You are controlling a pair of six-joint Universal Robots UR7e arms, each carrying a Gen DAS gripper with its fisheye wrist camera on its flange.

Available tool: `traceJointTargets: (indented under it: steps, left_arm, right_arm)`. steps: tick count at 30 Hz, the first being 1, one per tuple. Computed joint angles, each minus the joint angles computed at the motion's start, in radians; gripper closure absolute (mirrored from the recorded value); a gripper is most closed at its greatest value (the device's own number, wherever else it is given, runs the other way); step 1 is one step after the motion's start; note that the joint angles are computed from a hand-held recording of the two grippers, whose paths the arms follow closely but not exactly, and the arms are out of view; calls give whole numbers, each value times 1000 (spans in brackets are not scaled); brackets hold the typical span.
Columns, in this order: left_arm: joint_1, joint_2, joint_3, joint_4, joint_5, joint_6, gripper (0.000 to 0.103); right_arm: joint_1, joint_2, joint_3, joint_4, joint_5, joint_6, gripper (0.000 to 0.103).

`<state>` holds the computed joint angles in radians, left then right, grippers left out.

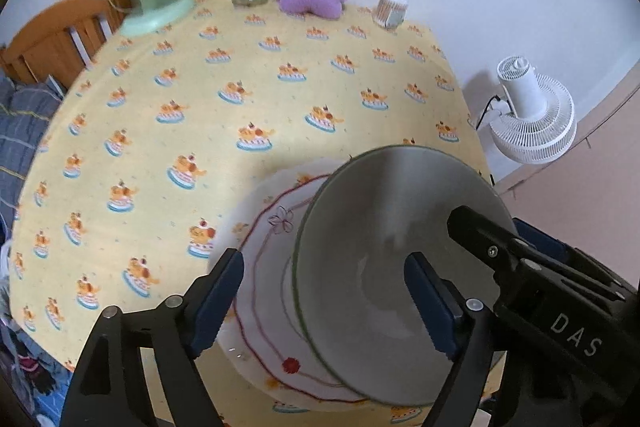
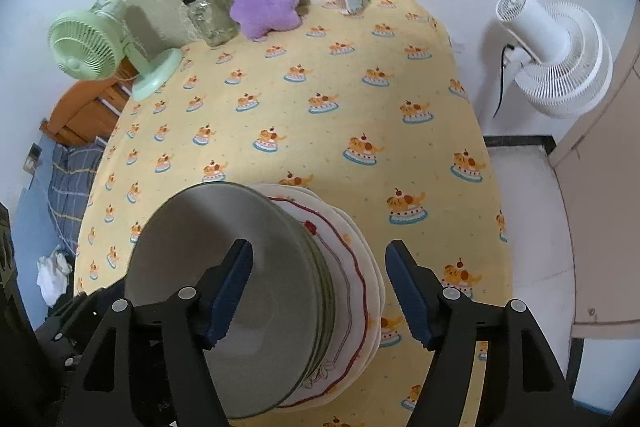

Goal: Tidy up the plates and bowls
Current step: 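Lower the nested bowls onto the red-rimmed plate stack with both grippers, then open both grippers and withdraw them from the bowls on the plates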

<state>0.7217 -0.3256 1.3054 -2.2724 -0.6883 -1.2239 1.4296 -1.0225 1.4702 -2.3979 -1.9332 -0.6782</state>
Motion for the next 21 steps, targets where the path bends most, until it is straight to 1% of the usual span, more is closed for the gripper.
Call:
traceJointTargets:
  steps: [3,5,7,9,12,13,15,17,19,21]
  left_arm:
    - [-19,-15,33,-20,40,8,18]
    - [-35,-30,63,-37,73,39,18]
    - [-45,-43,91,-57,91,61,18]
    - [-52,-70,135,-79,102,71,18]
    - [-52,-117,190,-47,102,33,17]
    - [-54,-137,215,-31,113,23,17]
    - [-64,-164,258,-23,133,18,17]
    - [-77,-202,323,-46,154,23,17]
    - [-89,-239,394,-84,175,37,15]
    - [-95,-264,448,-117,189,49,15]
  right_arm:
    - [8,-27,38,-42,10,-15,31]
    - [14,-48,77,-86,14,-23,31]
    - [24,-69,119,-138,9,-26,31]
    - [37,-86,162,-194,-4,-26,31]
    - [65,-107,240,-322,-51,-29,31]
    - [71,-118,268,-353,-52,-23,31]
    - [81,-135,311,-399,-49,-15,28]
    - [96,-144,353,-455,-60,-5,22]
    - [108,-159,408,-520,-48,0,21]
    - [120,-163,453,-582,-53,-5,20]
